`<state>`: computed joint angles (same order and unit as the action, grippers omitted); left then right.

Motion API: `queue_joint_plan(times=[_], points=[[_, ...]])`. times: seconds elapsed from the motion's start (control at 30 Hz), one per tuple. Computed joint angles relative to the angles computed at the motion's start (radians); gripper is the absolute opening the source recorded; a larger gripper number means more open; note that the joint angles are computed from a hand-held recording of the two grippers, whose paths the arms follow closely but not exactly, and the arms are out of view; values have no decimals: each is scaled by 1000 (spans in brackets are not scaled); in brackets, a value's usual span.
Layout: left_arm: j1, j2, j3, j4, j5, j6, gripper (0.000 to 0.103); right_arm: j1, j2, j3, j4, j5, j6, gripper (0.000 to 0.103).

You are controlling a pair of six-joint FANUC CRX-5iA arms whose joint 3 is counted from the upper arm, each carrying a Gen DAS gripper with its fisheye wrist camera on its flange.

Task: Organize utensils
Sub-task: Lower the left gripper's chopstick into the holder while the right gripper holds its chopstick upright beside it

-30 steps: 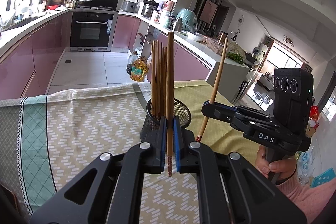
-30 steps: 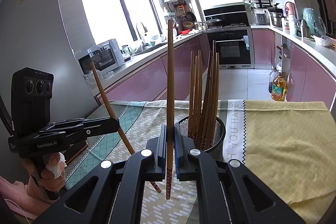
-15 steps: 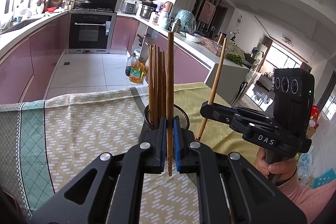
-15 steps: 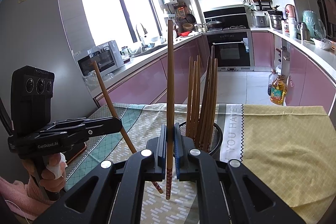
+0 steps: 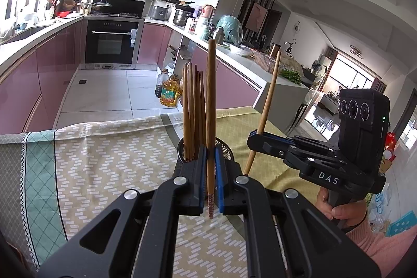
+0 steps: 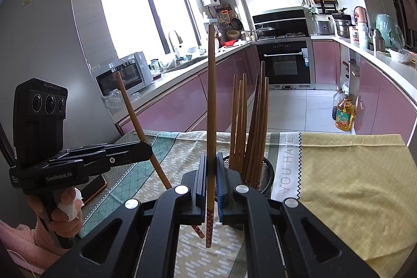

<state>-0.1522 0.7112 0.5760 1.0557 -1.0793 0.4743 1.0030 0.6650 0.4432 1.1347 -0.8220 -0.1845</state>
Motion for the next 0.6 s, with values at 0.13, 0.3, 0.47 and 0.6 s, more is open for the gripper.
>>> queue_joint_plan(times=[0.13, 0.3, 0.47, 0.6], points=[[-1, 1, 5, 2, 0, 1, 7, -1, 1, 1, 0, 0, 0, 6], [-4, 4, 15, -1, 1, 8, 7, -1, 1, 2, 1, 0, -1, 6], [-6, 9, 26, 1, -2, 11, 7, -2, 2, 5, 1, 0, 3, 6], [-8, 14, 33, 4, -3, 11, 7, -5, 8, 18, -3, 1, 16, 6]])
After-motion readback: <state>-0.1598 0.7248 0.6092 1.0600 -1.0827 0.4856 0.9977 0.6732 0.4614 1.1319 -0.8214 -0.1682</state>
